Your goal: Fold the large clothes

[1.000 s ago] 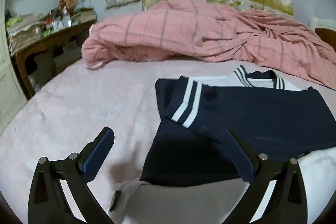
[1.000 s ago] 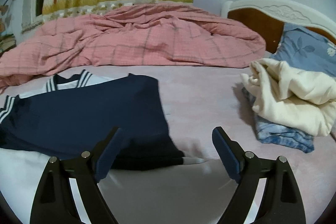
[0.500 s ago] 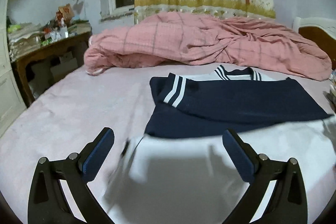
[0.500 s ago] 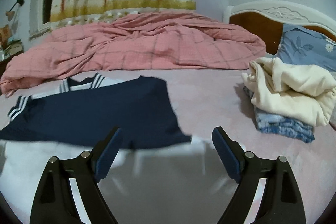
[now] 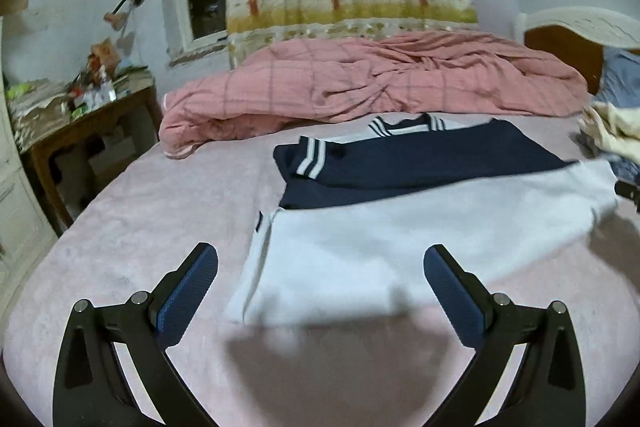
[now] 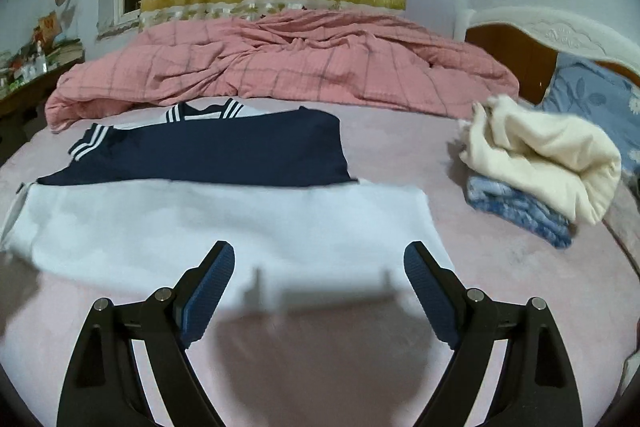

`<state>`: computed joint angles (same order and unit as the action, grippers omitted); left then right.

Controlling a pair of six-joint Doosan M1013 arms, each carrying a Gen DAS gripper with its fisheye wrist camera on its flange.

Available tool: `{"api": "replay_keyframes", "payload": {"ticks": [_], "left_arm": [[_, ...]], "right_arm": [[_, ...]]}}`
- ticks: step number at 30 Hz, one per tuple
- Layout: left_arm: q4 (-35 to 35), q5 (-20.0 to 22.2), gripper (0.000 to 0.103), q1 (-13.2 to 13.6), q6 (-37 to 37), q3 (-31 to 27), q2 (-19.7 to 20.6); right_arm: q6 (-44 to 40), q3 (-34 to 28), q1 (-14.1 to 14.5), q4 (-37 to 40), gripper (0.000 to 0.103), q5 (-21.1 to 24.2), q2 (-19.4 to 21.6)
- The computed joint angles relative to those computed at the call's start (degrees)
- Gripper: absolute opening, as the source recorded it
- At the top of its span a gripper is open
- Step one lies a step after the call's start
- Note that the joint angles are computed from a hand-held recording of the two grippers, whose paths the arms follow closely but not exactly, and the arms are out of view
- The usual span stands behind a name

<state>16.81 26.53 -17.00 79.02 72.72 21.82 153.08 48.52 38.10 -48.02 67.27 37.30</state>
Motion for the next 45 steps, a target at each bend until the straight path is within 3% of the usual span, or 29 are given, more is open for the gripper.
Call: {"api": "replay_keyframes", "payload": {"ticks": [3, 5, 7, 9, 13, 15, 18, 20, 22, 23, 24, 25, 26, 27, 28, 31, 34, 37, 42, 45], "left_arm": [[-1.14, -0.62, 0.102, -0.30, 1.84, 1.74, -0.96], [-1.11, 0.16, 0.102, -0.65, 2.98, 2.16, -1.02], [-1.51, 3.50, 0.102, -1.02, 5.52, 1.04, -0.10], [0.04, 7.49, 0.102, -1.58, 7.36, -0.35, 1.10], [12.69, 9.36, 0.102, -2.92, -1.50, -0.67, 2.66], [10.22, 11.97, 0.102, -2.84, 2.40, -2.24, 3.86], [13.94, 17.64, 0.103, -3.59, 5.46, -5.12, 6.83], [10.68, 18.06, 0.103, -2.99, 6.83, -6.72, 7.82], [12.14, 18.21, 0.100, -2.73, 4.26, -8.37, 9.03], [14.49, 18.55, 0.092, -2.80, 2.20, -9.26, 9.91], [13.96, 18.91, 0.077, -2.66, 2.45, -10.16, 10.62], [12.78, 18.69, 0.068, -2.48, 2.87, -10.66, 10.99], [14.61, 17.88, 0.037, -2.68, 1.20, -10.15, 10.88], [19.43, 18.53, 0.008, -3.14, -2.71, -9.98, 10.92], [22.81, 17.77, 0.008, -3.37, -6.30, -9.06, 10.56], [24.30, 14.58, 0.006, -2.92, -11.18, -6.51, 8.26], [17.45, 13.65, 0.005, -1.74, -8.75, -4.16, 5.26], [15.40, 10.80, 0.005, -1.13, -5.74, 1.48, 0.75], [1.64, 6.45, 0.005, 1.01, 5.62, 11.08, -7.26], [0.80, 5.48, 0.005, 0.91, 4.47, 13.30, -9.34]], "right_arm": [[1.98, 4.71, -0.61, 3.14, 0.088, -3.74, -2.96], [1.93, 5.25, -0.79, 3.77, 0.088, -3.26, -3.23], [-0.29, 4.85, -1.09, 5.69, 0.088, -2.77, -2.97], [-8.17, 3.28, -1.76, 11.90, 0.088, -2.91, -2.17], [-22.58, -1.93, -0.67, 13.49, 0.088, 2.20, 1.53], [-28.18, -5.84, 0.15, 11.14, 0.088, 6.73, 4.37], [-29.58, -11.52, 0.07, 8.78, 0.088, 12.05, 8.35], [-28.39, -13.07, -0.44, 7.97, 0.088, 12.78, 9.38], [-28.08, -15.89, -0.90, 5.86, 0.088, 14.56, 11.24], [-28.09, -16.97, -1.15, 4.72, 0.088, 14.81, 12.00], [-28.19, -17.82, -1.32, 3.06, 0.085, 15.38, 12.71], [-28.69, -19.08, -1.48, 1.87, 0.071, 16.41, 13.61], [-28.65, -19.44, -1.72, 1.93, 0.058, 16.82, 13.83], [-27.99, -18.88, -2.08, 3.42, 0.034, 16.15, 13.34], [-26.66, -17.83, -2.23, 3.65, 0.027, 15.54, 12.68], [-23.24, -14.12, -2.11, 3.36, 0.021, 12.93, 10.44], [-20.58, -10.73, -0.22, -0.90, 0.020, 11.61, 8.21], [-18.29, -5.48, 1.84, -3.03, 0.020, 9.80, 4.75], [-15.20, 5.65, 5.08, -0.25, 0.020, 7.13, -2.45], [-13.26, 9.72, 6.11, 1.25, 0.020, 5.00, -5.13]]}}
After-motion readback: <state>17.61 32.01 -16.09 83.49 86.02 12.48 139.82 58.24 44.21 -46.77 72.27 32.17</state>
